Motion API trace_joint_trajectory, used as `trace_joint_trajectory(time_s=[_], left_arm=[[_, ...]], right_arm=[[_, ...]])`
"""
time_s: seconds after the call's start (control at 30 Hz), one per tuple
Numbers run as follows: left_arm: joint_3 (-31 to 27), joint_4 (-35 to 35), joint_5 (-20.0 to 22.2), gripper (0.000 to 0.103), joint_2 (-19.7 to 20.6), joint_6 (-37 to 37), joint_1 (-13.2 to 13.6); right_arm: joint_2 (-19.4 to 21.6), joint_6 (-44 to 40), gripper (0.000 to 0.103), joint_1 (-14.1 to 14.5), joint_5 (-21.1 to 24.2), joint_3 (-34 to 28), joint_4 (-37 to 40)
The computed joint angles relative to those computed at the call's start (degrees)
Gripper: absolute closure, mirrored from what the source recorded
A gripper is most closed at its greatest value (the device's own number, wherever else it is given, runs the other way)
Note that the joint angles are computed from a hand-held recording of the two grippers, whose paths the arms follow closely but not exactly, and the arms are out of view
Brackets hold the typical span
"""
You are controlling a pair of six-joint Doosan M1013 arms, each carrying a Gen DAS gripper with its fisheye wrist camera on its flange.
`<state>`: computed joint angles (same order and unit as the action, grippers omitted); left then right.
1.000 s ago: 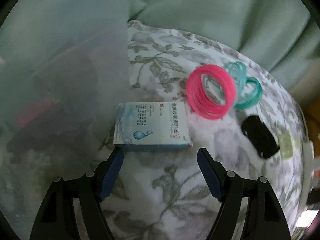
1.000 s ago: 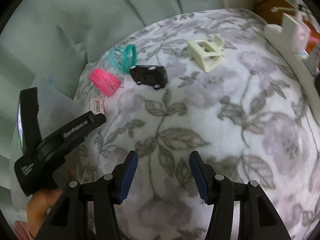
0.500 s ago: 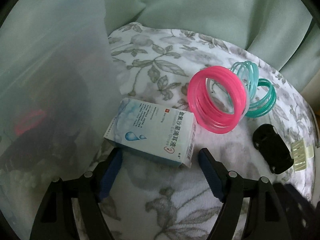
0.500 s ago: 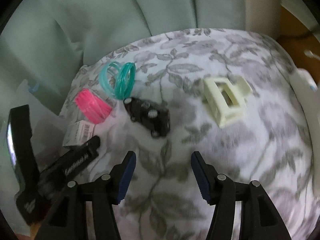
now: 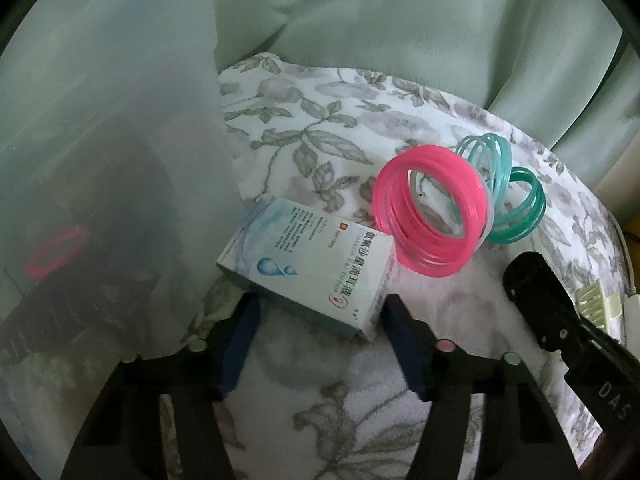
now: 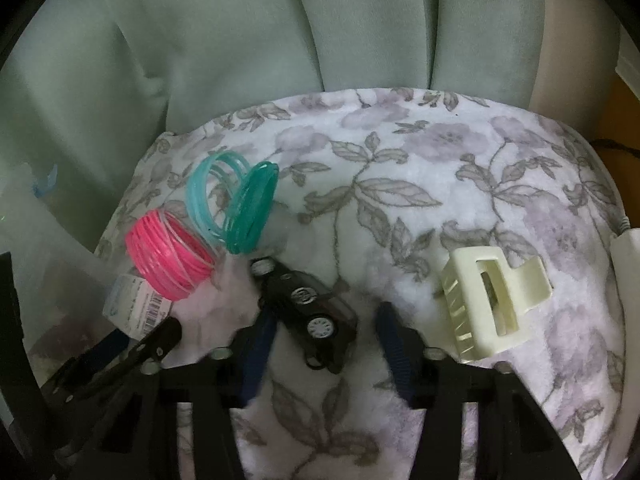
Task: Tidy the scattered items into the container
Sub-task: 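Grasp the white ear-drop box with the left gripper while the right gripper grasps the black toy car, then lift the ear-drop box and toy car off the bedspread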
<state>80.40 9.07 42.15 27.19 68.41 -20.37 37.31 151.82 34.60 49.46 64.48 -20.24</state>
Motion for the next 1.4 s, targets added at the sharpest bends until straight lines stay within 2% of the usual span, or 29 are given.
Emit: trace_joint_trajectory(time_s=[0.27,0.4,0.6,0.63,0.67,0.7,0.77,0.83,1.0,1.03,1.17,1.27,1.4], left_arm=[[0.34,-4.24,-1.27,0.071,-0.53,5.24,0.57],[0.47,-6.09,-1.60,0.077,-0.73,7.65,0.77],[0.37,-11.96,-1.75,0.078,-0.94,14.28,1.47],[0.40,-12.52,-1.74,0.076,-1.01,15.23,1.50],[0.42,-12.94,-1.67,0.070,-1.07,15.91,1.55],[0.43,-13.13,-1.54,0.057,-1.13,16.32,1.60],[1.00,-11.81,-1.89,0.043,-1.15,14.45,1.41],[0.22,-9.41,-1.94,0.037,-0.84,11.24,0.88],[-2.48,-3.40,1.00,0.035,1.16,5.54,0.20],[-1.87,-2.42,0.38,0.034,1.30,4.15,-0.53],[-3.82,-6.07,0.09,0.033,2.71,8.79,-0.48],[-7.04,-5.92,1.89,0.033,4.81,10.15,-0.51],[-9.28,-6.21,2.22,0.033,6.71,10.97,-0.10]], right_arm=[[-1.88,4.49,0.064,0.51,-1.54,2.81,-0.01],[-3.61,7.60,0.064,0.86,-2.81,5.64,-0.22],[-4.88,9.87,0.064,1.26,-3.66,7.68,-0.38],[-4.99,10.19,0.064,1.28,-3.83,7.87,-0.41],[-5.05,10.31,0.064,1.29,-3.93,7.97,-0.39],[-5.08,10.31,0.064,1.28,-3.99,8.03,-0.35],[-5.13,10.37,0.064,1.24,-4.18,8.12,-0.26],[-5.15,10.56,0.064,1.21,-4.46,8.22,-0.27],[-5.29,10.77,0.064,1.12,-5.20,8.61,-0.24],[-5.30,10.66,0.064,1.11,-5.25,8.63,-0.20],[-5.37,10.59,0.064,0.97,-5.84,8.92,0.07],[-5.44,10.61,0.064,0.92,-6.16,9.10,0.18],[-5.45,10.49,0.064,0.84,-6.39,9.23,0.32]])
